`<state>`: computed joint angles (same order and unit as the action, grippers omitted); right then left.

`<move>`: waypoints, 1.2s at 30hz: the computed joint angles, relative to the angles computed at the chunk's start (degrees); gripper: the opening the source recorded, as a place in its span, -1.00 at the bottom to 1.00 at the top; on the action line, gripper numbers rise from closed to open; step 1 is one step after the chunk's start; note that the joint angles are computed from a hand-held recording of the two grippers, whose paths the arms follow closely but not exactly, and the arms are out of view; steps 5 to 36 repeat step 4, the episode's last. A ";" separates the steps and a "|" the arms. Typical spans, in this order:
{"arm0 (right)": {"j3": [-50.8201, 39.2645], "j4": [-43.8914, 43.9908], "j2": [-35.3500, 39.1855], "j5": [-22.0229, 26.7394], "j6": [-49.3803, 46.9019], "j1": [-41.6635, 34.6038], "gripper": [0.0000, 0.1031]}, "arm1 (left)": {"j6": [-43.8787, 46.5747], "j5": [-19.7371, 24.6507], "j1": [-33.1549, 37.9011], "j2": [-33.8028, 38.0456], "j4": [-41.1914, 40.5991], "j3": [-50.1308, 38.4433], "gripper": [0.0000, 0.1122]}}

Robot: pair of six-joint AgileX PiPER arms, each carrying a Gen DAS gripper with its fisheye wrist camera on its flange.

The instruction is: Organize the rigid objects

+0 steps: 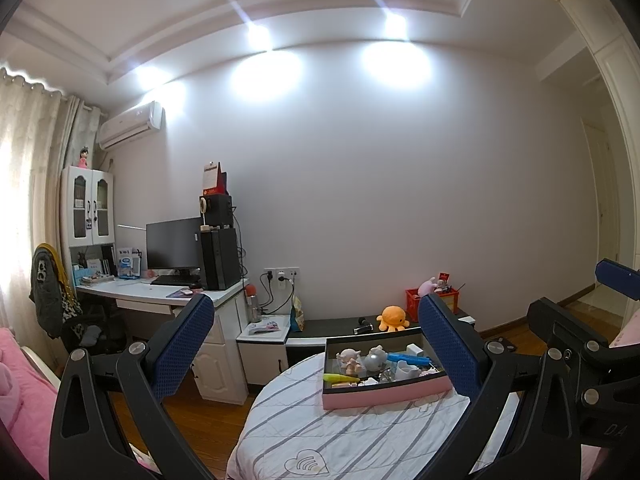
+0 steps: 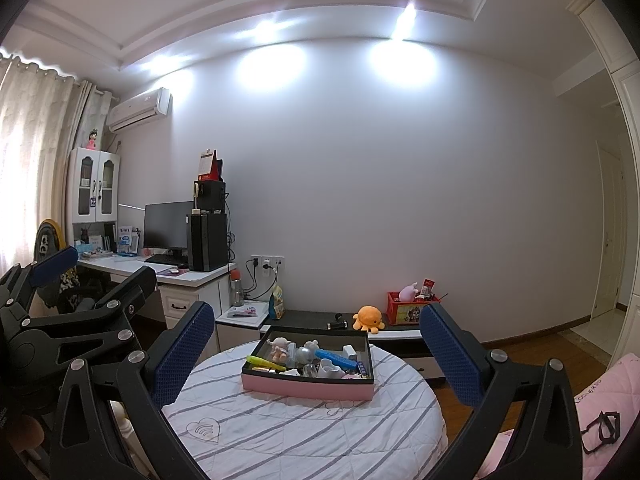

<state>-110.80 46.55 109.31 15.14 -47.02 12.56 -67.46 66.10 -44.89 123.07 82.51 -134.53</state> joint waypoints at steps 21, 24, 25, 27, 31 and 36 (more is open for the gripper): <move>0.26 0.59 -0.03 0.07 -0.67 -0.15 1.00 | 0.20 0.05 0.03 0.12 -0.15 -0.26 0.83; 0.26 0.59 -0.03 0.07 -0.67 -0.15 1.00 | 0.20 0.05 0.03 0.12 -0.15 -0.26 0.83; 0.26 0.59 -0.03 0.07 -0.67 -0.15 1.00 | 0.20 0.05 0.03 0.12 -0.15 -0.26 0.83; 0.26 0.59 -0.03 0.07 -0.67 -0.15 1.00 | 0.20 0.05 0.03 0.12 -0.15 -0.26 0.83; 0.26 0.59 -0.03 0.07 -0.67 -0.15 1.00 | 0.20 0.05 0.03 0.12 -0.15 -0.26 0.83; 0.26 0.59 -0.03 0.07 -0.67 -0.15 1.00 | 0.20 0.05 0.03 0.12 -0.15 -0.26 0.83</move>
